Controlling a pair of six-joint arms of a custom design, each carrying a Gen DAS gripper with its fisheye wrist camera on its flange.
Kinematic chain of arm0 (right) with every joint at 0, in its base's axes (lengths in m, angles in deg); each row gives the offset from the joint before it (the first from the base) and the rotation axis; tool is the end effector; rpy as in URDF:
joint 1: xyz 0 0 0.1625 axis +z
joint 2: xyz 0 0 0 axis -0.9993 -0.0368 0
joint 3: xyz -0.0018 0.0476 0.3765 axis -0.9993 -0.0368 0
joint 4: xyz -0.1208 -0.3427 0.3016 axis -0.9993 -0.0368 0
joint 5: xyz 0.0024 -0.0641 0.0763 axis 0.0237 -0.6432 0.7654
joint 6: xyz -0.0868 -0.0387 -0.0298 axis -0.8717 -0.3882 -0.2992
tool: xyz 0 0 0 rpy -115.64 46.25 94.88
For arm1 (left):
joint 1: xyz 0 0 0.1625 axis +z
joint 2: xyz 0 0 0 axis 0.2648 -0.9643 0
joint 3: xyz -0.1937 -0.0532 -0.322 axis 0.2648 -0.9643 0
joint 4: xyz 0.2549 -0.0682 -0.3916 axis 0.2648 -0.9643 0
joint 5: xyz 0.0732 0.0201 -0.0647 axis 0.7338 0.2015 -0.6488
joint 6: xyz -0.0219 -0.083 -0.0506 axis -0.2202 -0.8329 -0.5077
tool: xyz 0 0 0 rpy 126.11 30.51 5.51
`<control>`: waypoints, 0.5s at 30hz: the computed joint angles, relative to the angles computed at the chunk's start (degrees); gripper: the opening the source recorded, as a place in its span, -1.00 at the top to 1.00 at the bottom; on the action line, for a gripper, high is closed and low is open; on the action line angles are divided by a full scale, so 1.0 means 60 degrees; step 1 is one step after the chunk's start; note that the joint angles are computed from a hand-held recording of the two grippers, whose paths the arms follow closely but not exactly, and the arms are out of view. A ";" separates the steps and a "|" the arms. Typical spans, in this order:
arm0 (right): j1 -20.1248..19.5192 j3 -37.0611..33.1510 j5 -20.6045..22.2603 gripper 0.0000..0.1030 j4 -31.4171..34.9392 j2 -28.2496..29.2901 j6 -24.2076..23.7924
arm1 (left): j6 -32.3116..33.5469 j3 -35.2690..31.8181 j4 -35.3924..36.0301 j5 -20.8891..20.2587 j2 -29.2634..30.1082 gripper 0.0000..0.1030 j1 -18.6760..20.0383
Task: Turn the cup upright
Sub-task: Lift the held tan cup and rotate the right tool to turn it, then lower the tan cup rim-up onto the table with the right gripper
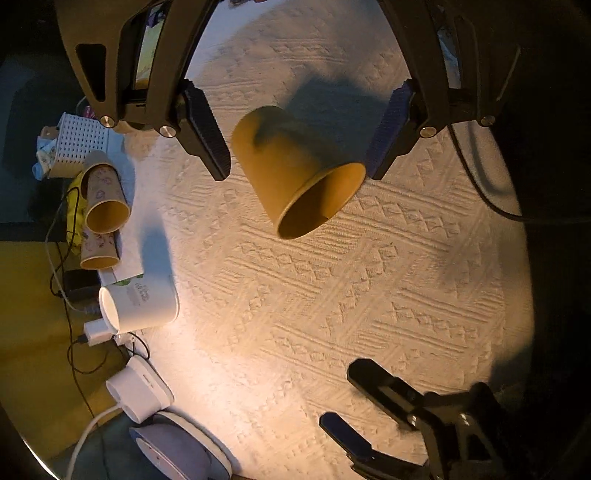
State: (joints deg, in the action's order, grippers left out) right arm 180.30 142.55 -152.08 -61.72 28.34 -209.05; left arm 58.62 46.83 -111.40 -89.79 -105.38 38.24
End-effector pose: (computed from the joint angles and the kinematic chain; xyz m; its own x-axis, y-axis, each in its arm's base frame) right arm 0.1075 -0.7208 0.1857 0.4888 -0.8724 0.0099 -0.6758 -0.3714 0.6366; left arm -0.1927 -0.5983 0.0296 -0.9204 -0.0628 -0.3859 0.2300 0.7114 -0.6641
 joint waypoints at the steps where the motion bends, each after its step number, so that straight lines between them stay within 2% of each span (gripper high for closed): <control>1: 0.0006 0.0027 -0.0042 -0.55 -0.0156 0.0002 -0.0231 | 0.0003 0.0003 -0.0024 -0.0020 0.0003 -0.72 -0.0003; 7: -0.0144 0.0458 -0.0075 -0.55 -0.1937 0.0144 -0.2060 | -0.0055 0.0080 -0.0048 -0.0014 -0.0034 -0.72 -0.0077; 12: -0.0218 0.0639 0.0099 -0.55 -0.2709 0.0353 -0.3122 | -0.0399 0.0145 0.0105 0.0092 -0.0046 -0.72 -0.0106; 15: -0.0204 0.0660 0.0151 -0.55 -0.2740 0.0447 -0.3231 | -0.0520 0.0214 0.0130 0.0125 -0.0079 -0.72 -0.0133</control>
